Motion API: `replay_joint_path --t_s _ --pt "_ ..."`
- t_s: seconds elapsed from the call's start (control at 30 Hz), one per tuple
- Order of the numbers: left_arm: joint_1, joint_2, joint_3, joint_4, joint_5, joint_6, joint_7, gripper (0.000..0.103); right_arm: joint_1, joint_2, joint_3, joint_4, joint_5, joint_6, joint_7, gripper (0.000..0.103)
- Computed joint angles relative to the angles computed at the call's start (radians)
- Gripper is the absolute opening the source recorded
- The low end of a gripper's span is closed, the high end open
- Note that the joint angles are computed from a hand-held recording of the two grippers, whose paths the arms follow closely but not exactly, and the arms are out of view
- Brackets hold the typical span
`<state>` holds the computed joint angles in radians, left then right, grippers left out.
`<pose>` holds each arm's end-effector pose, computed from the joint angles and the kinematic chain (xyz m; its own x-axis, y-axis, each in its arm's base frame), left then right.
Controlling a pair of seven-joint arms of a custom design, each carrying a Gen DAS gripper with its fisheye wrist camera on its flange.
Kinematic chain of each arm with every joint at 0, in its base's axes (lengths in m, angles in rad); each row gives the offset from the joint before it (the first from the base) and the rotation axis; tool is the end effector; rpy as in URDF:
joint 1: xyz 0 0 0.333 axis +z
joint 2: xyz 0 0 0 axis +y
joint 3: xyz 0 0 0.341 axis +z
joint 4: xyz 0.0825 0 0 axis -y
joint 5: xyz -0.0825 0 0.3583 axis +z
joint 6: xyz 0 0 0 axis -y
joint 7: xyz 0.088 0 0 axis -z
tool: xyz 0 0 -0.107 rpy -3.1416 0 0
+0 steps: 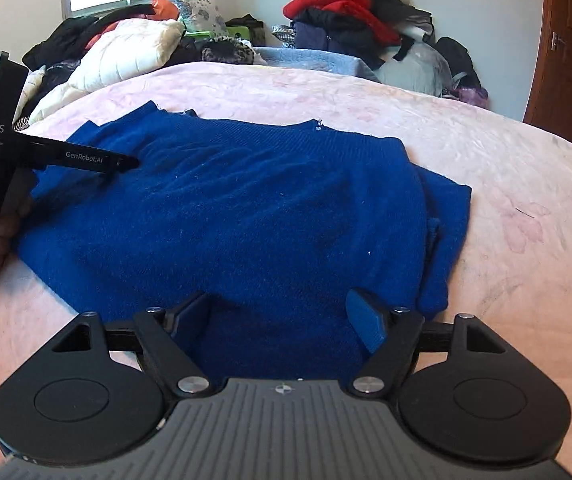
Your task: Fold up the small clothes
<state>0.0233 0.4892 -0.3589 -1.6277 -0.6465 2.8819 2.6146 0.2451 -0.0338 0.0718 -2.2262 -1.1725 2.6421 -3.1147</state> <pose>0.6959 -0.1527 0.4649 -0.6275 -0.7767 -0.0536 -0.4590 0.4247 -0.7804 0.4930 0.1872 0.4639 -0.3231 -0.9462 -0.0160 -0.6219 0.2251 -0.7500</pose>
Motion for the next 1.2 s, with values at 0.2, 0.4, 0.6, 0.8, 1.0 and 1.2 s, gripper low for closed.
replay_joint_path --t_s 0.2,0.4,0.6,0.8,1.0,1.2 --pt "0.205 -0.114 -0.146 -0.113 -0.319 -0.019 0.172 0.085 0.035 -0.034 0.035 0.023 0.053 -0.132 0.023 0.085" --pt "0.245 -0.209 -0.002 -0.172 -0.408 -0.181 -0.169 0.085 0.059 -0.064 0.073 -0.023 -0.143 -0.16 0.3 0.093" --pt "0.239 -0.194 0.125 -0.142 -0.451 -0.425 -0.513 0.085 0.066 0.004 0.044 0.007 -0.134 -0.123 0.293 0.102" --pt "0.202 -0.132 0.162 -0.066 -0.51 -0.536 -0.614 0.087 0.066 -0.005 0.031 -0.013 -0.191 -0.088 0.377 0.102" --pt "0.133 -0.124 0.16 -0.06 -0.461 -0.402 -0.613 0.068 0.063 -0.002 0.03 -0.011 -0.205 -0.079 0.395 0.102" --pt "0.107 -0.149 0.123 -0.141 -0.443 -0.2 -0.438 0.013 0.061 -0.003 0.029 -0.012 -0.22 -0.071 0.417 0.102"
